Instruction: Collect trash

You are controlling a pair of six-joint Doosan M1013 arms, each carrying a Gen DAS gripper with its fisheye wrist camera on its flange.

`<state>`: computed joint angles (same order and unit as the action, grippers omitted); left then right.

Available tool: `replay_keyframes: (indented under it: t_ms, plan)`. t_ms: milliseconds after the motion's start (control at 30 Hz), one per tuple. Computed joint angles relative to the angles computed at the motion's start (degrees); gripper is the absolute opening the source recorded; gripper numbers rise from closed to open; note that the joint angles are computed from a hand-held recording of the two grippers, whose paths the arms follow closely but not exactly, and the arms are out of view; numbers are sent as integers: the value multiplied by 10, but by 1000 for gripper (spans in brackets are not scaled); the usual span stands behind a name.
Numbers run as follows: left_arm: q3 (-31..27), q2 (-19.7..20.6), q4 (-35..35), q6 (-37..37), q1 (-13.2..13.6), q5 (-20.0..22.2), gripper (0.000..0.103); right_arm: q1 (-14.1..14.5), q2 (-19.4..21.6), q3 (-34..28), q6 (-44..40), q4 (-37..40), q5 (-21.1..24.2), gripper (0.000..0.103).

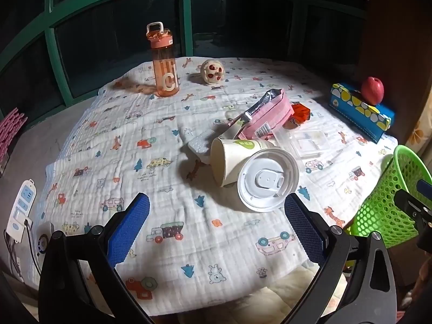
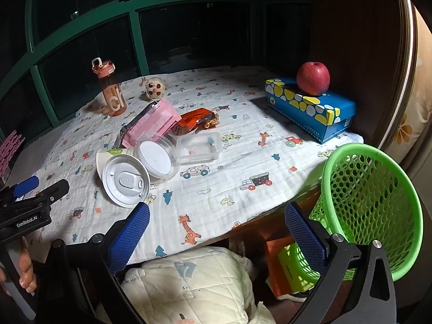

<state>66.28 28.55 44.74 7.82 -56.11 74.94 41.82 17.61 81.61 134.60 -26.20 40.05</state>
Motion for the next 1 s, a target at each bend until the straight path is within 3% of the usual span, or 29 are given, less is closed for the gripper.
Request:
replay_keyframes:
  t_ms: [633,1000]
  plan:
    - [-11,4,18,6,-4,22,98,-1,-1,0,5,-4,-1,97]
    - [-6,-2,3,5,2,-1,98,-3,-1,-1,7,-3,-3,97]
